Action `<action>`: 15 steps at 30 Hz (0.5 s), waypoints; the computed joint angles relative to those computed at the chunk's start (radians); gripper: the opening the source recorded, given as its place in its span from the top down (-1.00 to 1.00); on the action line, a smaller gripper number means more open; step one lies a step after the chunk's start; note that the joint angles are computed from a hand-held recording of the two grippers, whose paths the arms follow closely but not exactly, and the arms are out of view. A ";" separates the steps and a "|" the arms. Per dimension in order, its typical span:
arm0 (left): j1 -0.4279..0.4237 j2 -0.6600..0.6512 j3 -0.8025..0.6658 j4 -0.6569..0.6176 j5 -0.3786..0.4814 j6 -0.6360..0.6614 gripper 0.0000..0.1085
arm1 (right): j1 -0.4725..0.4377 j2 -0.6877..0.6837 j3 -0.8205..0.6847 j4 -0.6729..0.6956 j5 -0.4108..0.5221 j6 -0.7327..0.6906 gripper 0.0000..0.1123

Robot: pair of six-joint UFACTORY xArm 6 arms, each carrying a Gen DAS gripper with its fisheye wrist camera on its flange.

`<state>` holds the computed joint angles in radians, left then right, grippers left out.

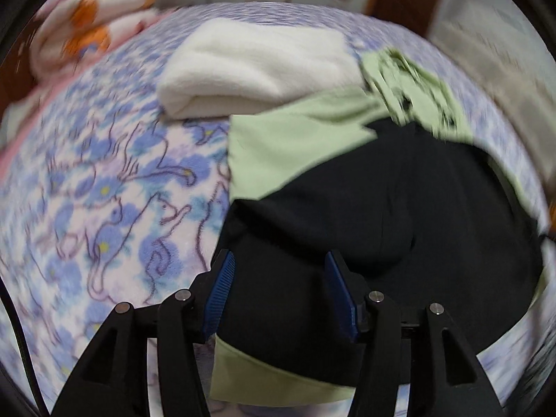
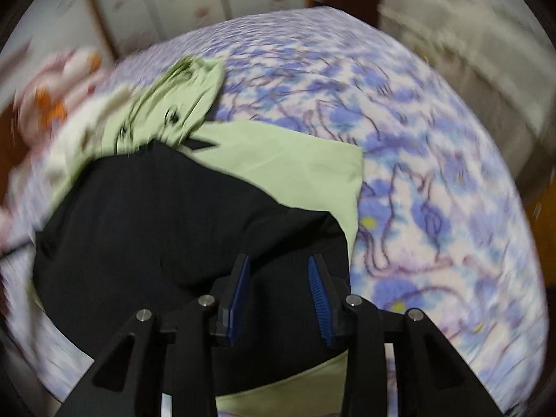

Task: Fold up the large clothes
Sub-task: 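Lift the black hem and fold it up toward the hood with both grippers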

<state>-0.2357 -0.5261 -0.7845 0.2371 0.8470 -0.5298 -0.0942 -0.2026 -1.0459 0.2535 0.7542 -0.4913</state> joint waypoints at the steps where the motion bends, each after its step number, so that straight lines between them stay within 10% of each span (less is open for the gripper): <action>1: -0.022 0.002 0.005 0.048 0.012 0.000 0.03 | 0.013 -0.019 0.028 -0.028 -0.028 -0.018 0.37; 15: -0.230 0.089 -0.011 0.685 0.121 -0.156 -0.25 | 0.120 -0.175 0.325 -0.465 -0.421 -0.016 0.36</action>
<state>-0.4659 -0.4372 -0.7953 0.9222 0.9679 -0.6856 0.0256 -0.3773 -0.7208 -0.2112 0.3332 -0.5074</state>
